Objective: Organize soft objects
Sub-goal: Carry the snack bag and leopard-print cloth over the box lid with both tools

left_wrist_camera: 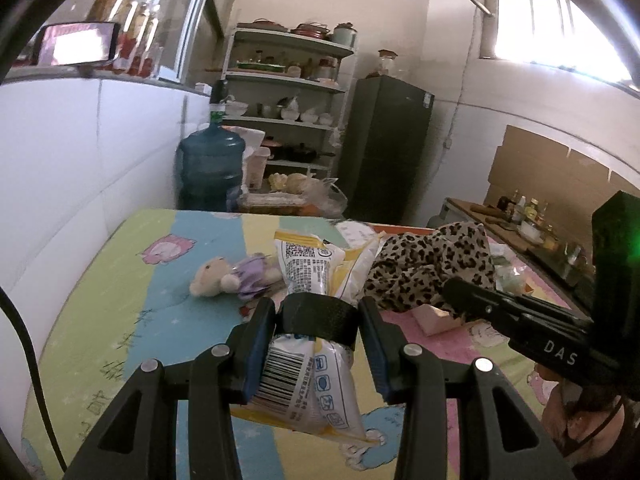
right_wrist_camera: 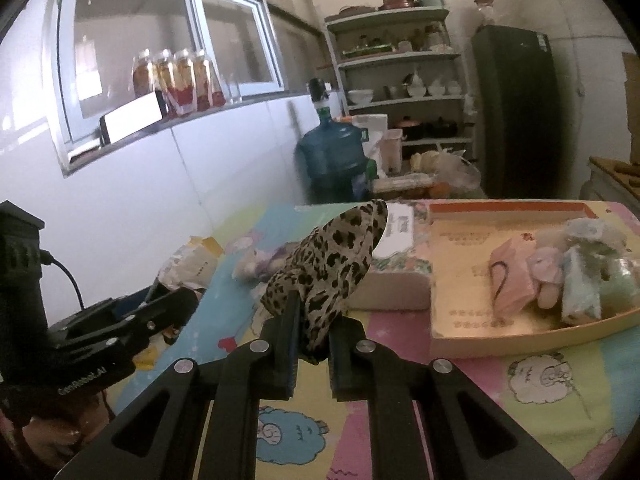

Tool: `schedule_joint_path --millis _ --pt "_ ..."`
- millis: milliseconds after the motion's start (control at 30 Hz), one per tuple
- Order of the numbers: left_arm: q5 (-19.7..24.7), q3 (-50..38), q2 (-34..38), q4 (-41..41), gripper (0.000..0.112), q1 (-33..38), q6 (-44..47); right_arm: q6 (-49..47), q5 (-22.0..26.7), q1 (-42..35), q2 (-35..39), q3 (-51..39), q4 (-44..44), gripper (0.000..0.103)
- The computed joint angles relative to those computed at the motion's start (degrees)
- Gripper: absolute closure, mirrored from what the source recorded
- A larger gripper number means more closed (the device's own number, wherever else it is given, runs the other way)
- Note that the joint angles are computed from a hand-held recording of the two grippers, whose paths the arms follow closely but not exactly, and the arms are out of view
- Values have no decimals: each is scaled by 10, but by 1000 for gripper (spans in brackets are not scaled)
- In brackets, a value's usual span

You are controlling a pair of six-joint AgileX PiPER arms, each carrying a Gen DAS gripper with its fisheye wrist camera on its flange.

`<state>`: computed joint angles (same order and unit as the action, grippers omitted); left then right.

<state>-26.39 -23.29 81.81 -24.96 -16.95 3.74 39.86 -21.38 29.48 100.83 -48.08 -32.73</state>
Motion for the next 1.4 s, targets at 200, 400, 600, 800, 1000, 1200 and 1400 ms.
schedule_joint_path --millis 200,400,600,800,1000,1200,1400 --pt "-3 -44 23 -76 69 -51 62 20 -23 -39 -23 24 -24 92" --pt "0 -98 55 -144 69 -89 125 49 -42 -85 -41 39 -64 92" --pt "1 -155 95 -215 69 -124 193 84 -69 -139 -47 44 -110 92" --pt "5 -215 135 -265 69 -150 247 121 -96 -196 -48 43 -160 92" --pt "9 -272 175 -304 69 -172 284 146 -125 -252 -47 42 -203 92" --pt "16 -332 214 -340 69 -187 321 170 -153 -310 -40 35 -236 92" --pt "27 -407 262 -387 69 -197 377 200 -166 -357 -19 7 -267 92"
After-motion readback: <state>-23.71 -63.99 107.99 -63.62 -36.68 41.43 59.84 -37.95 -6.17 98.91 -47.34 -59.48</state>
